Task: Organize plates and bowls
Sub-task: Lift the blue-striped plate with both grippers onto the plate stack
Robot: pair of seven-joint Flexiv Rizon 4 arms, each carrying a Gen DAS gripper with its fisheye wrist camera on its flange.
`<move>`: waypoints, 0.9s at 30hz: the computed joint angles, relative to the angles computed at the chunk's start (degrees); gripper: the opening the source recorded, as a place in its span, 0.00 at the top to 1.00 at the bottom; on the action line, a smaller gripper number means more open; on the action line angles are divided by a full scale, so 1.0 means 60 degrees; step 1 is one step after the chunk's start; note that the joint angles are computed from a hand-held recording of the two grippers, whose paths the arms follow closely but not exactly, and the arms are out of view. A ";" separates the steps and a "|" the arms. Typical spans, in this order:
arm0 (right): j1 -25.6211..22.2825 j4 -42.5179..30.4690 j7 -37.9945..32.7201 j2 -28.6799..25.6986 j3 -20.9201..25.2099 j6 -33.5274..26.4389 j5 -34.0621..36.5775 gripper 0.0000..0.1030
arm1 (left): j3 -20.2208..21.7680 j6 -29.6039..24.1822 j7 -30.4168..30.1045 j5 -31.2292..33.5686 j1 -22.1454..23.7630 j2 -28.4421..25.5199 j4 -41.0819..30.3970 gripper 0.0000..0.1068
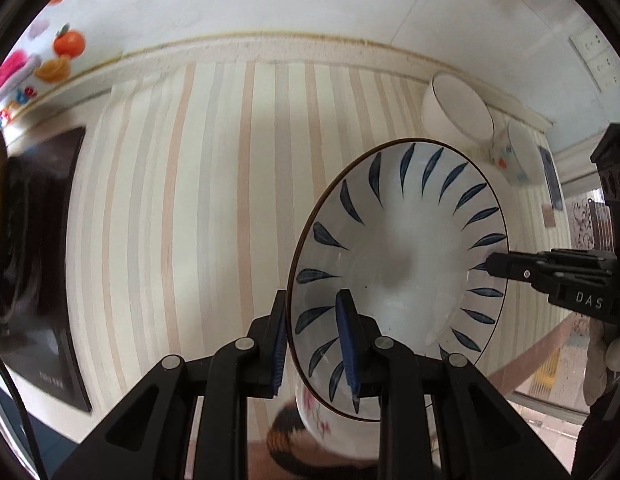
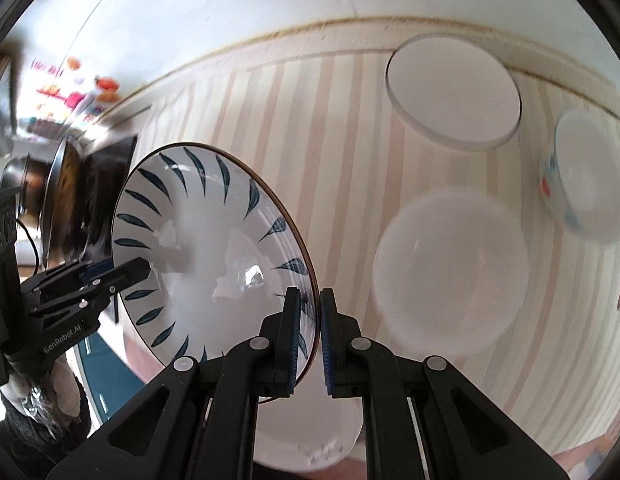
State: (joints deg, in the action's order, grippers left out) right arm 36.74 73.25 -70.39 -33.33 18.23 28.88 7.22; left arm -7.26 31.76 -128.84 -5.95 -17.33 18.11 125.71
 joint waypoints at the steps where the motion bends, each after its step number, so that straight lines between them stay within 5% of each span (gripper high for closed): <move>1: -0.0039 0.0318 -0.0026 0.0176 0.0080 0.0116 0.0118 0.89 | -0.0030 -0.0037 -0.0107 -0.0080 -0.0071 0.0094 0.0090 0.81; 13: -0.0286 0.3037 -0.0272 0.1463 0.0507 0.0902 0.0873 0.89 | -0.0536 0.0036 -0.0922 -0.0252 -0.0828 -0.0153 0.0537 0.81; 27: -0.0406 0.4042 -0.0092 0.1557 0.0516 0.1483 0.0773 0.89 | -0.0378 0.0560 -0.0900 -0.0573 -0.1140 -0.1211 0.0589 0.81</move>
State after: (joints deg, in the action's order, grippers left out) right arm 34.30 97.50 -70.95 -23.99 21.32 37.78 11.85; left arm -9.53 35.12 -134.24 -9.39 -24.17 10.84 129.24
